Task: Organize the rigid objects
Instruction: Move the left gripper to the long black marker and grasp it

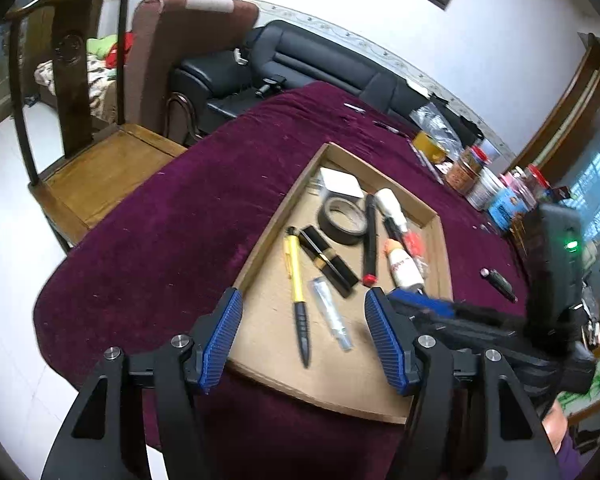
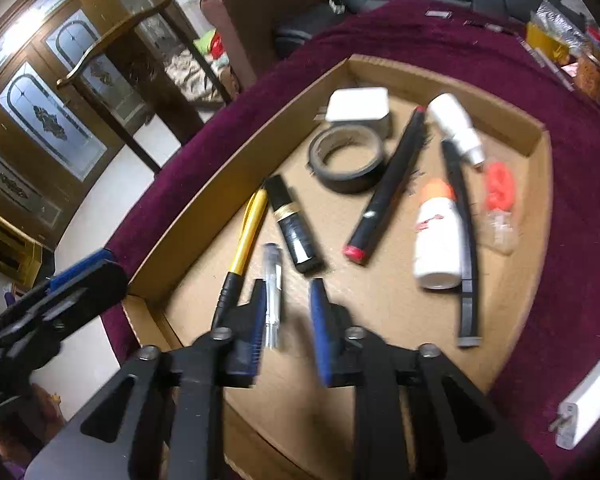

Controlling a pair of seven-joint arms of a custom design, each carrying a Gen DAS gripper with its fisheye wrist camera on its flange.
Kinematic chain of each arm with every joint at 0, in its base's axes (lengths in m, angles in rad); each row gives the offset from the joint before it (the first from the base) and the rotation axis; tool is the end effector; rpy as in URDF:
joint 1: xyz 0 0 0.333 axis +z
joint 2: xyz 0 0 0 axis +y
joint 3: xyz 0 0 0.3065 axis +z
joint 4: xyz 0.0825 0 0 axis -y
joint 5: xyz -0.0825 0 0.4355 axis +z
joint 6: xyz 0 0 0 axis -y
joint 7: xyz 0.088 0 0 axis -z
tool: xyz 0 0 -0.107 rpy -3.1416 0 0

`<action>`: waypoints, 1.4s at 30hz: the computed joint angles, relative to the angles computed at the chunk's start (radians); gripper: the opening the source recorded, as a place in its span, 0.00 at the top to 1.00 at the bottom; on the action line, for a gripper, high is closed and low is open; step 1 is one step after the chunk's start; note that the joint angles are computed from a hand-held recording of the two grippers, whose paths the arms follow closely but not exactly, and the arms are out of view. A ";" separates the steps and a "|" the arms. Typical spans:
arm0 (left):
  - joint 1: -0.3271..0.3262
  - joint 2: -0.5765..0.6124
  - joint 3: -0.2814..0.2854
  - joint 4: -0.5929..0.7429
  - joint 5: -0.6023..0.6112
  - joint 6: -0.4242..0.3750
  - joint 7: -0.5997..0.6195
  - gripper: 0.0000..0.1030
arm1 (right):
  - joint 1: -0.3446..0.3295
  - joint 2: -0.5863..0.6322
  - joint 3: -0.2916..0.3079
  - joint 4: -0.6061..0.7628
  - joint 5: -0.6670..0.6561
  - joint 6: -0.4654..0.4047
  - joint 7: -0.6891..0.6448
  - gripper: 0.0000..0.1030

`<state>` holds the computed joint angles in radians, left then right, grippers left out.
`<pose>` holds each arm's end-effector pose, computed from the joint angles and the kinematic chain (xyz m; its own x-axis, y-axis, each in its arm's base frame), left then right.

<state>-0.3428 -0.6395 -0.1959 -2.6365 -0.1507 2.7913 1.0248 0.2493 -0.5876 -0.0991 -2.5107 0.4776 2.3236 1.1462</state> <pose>0.3913 -0.2293 0.5060 -0.0270 -0.9223 0.3855 -0.7710 -0.2262 -0.5953 0.4535 0.0755 0.4978 0.3734 -0.8730 -0.3137 -0.8603 -0.1994 -0.4692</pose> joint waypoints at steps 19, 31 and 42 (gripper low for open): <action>-0.143 0.190 -0.084 0.223 0.016 -0.037 0.152 0.37 | -0.459 -0.071 -0.152 -0.069 -0.208 0.377 0.182 0.11; -0.197 0.314 -0.110 0.345 -0.045 -0.127 0.191 0.37 | -0.380 0.309 -0.307 0.258 0.008 0.179 0.011 0.11; -0.168 0.326 -0.095 0.353 -0.048 -0.125 0.188 0.37 | -0.403 0.322 -0.328 0.267 0.368 -0.374 -0.374 0.10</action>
